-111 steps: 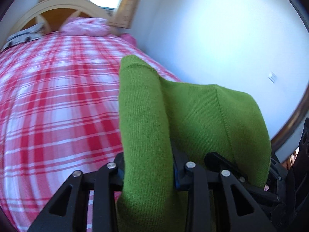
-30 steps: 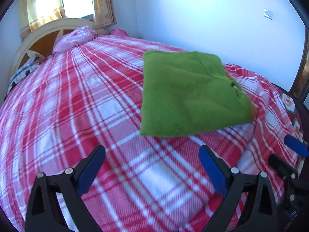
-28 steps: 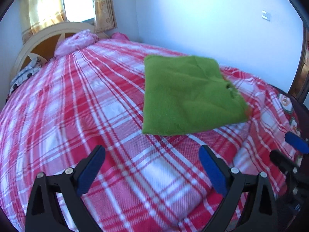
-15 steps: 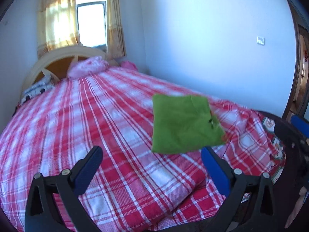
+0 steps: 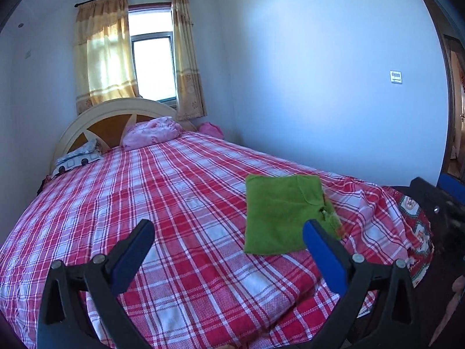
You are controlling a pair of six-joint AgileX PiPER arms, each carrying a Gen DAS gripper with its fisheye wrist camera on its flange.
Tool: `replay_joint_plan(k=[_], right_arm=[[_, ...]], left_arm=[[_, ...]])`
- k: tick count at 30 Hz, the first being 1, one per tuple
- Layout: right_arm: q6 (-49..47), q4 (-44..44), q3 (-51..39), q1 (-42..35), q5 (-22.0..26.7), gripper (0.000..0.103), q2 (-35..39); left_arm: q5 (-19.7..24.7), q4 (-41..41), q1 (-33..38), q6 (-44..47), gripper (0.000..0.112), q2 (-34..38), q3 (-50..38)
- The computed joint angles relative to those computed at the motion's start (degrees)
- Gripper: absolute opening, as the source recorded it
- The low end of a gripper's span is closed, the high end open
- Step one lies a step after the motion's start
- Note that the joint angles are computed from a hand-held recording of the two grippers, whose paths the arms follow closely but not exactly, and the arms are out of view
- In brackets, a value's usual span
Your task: Fold small clothes
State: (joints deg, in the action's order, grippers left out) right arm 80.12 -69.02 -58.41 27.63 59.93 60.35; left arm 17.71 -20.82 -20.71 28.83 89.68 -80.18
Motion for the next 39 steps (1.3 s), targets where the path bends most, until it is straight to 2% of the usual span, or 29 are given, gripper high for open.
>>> replay_joint_plan(k=[4, 8, 14, 22, 31, 39], right_arm=[[2.2, -2.1, 0.7, 1.5, 1.4, 0.077, -1.1], [2.3, -3.3, 0.4, 3.0, 3.2, 0.078, -0.5], [1.5, -3.0, 0.4, 2.9, 2.9, 0.079, 0.5], [1.9, -3.4, 0.2, 3.4, 2.9, 0.079, 0.7], [1.8, -3.5, 0.3, 3.1, 2.4, 0.08, 0.6], [2.1, -4.0, 0.4, 3.7, 2.7, 0.08, 0.5]], left_arm=[[-0.6, 2.3, -0.3, -2.1, 0.103, -0.2, 0.3], [-0.9, -2.3, 0.0, 2.4, 0.103, -1.3, 1.4], [-1.9, 0.8, -0.6, 0.5, 0.103, -1.9, 2.3], [-2.4, -2.8, -0.1, 3.7, 0.103, -2.7, 3.0], [-2.2, -1.2, -0.6, 2.2, 0.103, -2.7, 2.9], [-2.0, -2.8, -0.2, 3.5, 0.103, -2.9, 3.0]])
